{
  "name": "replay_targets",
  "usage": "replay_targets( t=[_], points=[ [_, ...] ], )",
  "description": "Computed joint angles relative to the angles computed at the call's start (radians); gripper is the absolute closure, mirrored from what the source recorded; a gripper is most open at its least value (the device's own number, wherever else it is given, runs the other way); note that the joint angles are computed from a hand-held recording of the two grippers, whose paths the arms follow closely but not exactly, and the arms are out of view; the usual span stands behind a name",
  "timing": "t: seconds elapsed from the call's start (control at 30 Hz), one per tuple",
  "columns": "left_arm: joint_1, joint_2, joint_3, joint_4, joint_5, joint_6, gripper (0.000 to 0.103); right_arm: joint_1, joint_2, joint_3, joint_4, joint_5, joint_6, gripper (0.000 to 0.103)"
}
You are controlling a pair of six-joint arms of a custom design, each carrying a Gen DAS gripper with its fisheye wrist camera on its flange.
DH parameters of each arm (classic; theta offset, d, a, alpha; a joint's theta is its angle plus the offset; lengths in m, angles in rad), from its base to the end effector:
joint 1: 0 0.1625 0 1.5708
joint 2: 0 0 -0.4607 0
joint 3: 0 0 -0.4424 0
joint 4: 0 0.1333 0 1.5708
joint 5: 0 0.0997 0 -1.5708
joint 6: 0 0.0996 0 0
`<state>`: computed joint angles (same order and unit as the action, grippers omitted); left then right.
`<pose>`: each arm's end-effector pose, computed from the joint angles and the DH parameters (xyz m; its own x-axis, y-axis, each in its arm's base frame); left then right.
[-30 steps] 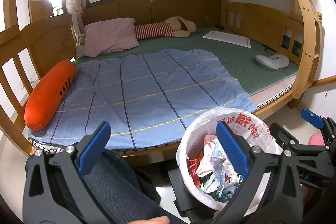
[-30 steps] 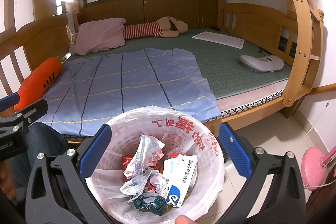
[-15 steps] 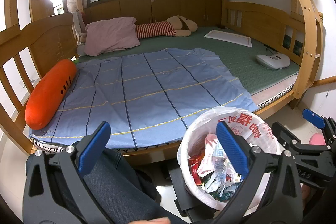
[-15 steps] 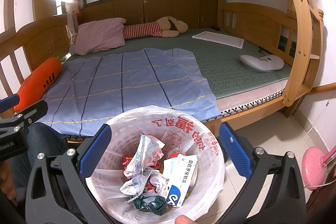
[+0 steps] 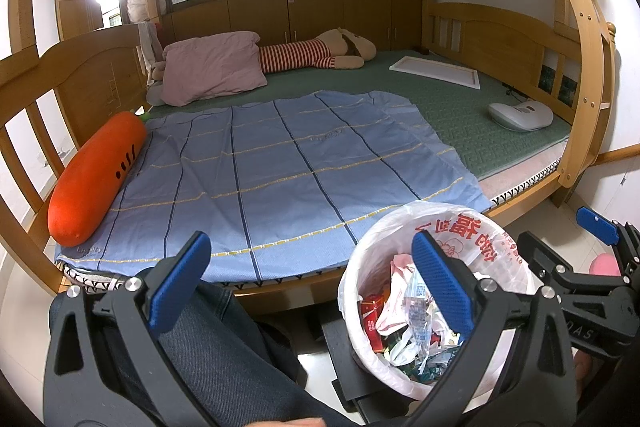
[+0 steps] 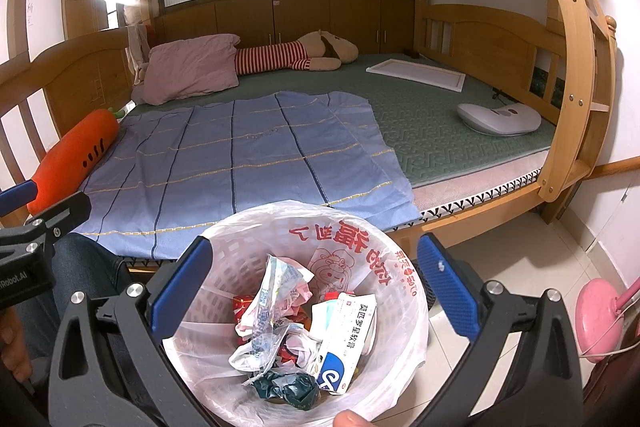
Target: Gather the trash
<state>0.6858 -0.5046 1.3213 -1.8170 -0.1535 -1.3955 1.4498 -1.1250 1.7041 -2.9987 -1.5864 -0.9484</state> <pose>-0.4583 -0.6745 -0.0039 -0.5862 -0.4452 -0.6768 0.4250 0.5423 -0.7248 0.0451 -0.7203 0.3451 -0.6426 -0.4559 0.6158 -0.7588 0.4900 -0.4291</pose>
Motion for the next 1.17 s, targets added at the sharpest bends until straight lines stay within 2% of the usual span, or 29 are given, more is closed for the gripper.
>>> replay_targets(
  t=[0.7, 0.77, 0.9, 0.93, 1.07, 1.17],
  points=[
    [-0.001, -0.002, 0.018, -0.022, 0.006, 0.005, 0.003, 0.000, 0.000, -0.002, 0.002, -0.002, 0.002, 0.003],
    [-0.003, -0.003, 0.018, 0.029, 0.022, -0.040, 0.003, 0.000, 0.002, -0.002, 0.002, -0.004, 0.003, 0.003],
    [0.001, -0.002, 0.027, -0.037, 0.016, 0.008, 0.003, -0.001, 0.004, 0.008, -0.008, -0.011, 0.009, 0.003],
    [0.003, -0.003, 0.036, -0.087, 0.009, 0.051, 0.003, -0.001, 0.005, 0.011, -0.011, -0.014, 0.010, 0.003],
    [0.016, -0.003, 0.026, -0.078, -0.002, 0.058, 0.003, 0.001, 0.013, 0.010, -0.052, -0.027, 0.024, 0.003],
    [0.041, -0.008, 0.023, -0.089, -0.019, 0.108, 0.003, -0.001, 0.001, 0.008, -0.068, 0.037, 0.071, 0.003]
  ],
)
